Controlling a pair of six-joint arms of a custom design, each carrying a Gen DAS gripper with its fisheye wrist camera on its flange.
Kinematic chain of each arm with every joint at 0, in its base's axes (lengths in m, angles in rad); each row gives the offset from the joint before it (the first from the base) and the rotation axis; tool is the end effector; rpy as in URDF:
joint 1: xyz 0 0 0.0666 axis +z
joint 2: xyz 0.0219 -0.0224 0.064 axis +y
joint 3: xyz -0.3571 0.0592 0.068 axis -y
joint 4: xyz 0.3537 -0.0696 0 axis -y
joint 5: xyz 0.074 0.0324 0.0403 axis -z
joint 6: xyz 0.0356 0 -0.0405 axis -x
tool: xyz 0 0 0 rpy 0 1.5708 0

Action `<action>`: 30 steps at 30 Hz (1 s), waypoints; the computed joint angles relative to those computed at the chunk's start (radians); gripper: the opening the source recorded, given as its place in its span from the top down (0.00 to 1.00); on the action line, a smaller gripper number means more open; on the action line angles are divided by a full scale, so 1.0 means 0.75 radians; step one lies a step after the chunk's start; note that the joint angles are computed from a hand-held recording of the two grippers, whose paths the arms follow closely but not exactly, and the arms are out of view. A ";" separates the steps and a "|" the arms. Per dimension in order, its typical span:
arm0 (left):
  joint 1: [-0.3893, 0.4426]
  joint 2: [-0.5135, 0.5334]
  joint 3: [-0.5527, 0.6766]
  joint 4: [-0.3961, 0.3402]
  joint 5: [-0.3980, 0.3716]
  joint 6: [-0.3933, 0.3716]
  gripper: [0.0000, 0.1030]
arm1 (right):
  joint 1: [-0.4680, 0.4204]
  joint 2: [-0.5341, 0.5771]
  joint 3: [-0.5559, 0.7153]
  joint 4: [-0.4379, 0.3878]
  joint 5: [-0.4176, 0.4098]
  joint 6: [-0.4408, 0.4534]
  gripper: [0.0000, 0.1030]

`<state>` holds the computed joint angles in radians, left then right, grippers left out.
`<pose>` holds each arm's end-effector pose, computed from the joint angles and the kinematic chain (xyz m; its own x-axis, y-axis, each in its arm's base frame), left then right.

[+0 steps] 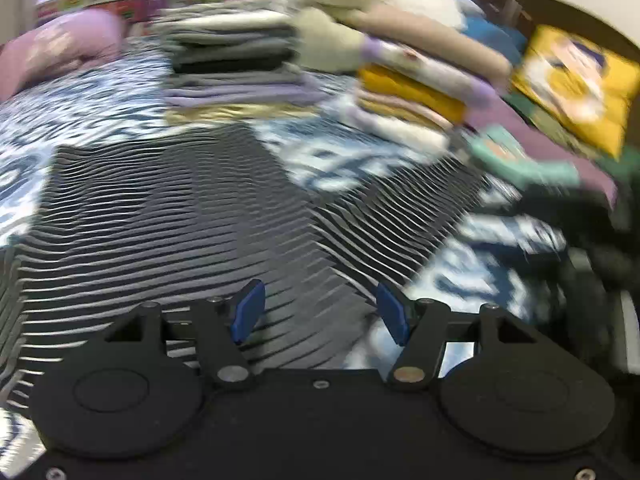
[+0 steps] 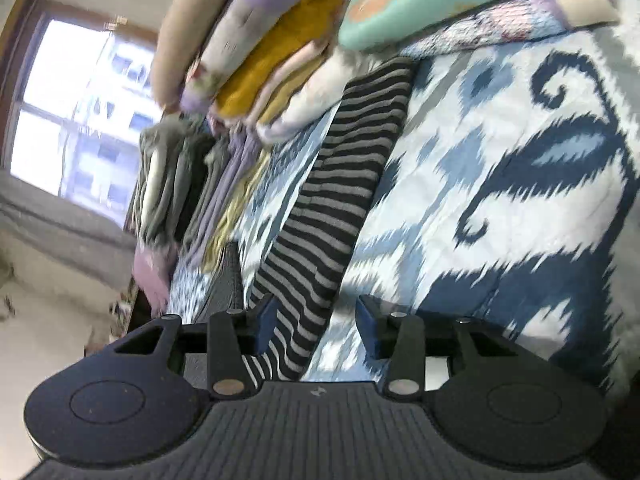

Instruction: Fold clothes

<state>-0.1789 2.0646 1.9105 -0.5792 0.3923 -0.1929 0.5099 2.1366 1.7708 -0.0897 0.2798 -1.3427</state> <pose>0.6665 -0.1348 0.2868 -0.5613 0.2815 -0.7782 0.5620 0.8200 -0.1087 0.6143 0.3318 0.2213 -0.3329 0.8865 -0.3214 0.3169 0.4262 0.8473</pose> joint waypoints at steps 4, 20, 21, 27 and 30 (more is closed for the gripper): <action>-0.092 -0.032 -0.096 0.104 -0.089 -0.200 0.41 | -0.003 -0.022 -0.065 0.063 0.130 -0.066 0.57; -0.290 0.213 0.186 0.137 -0.506 -0.530 0.41 | -0.051 -0.069 -0.189 0.204 0.138 -0.102 0.57; -0.300 0.232 0.219 0.128 -0.520 -0.536 0.41 | -0.052 -0.069 -0.191 0.210 0.133 -0.105 0.57; -0.352 0.351 0.424 0.063 -0.576 -0.577 0.43 | -0.053 -0.090 -0.250 0.282 0.172 -0.151 0.57; -0.380 0.442 0.585 0.011 -0.596 -0.642 0.44 | -0.047 -0.135 -0.341 0.367 0.258 -0.190 0.56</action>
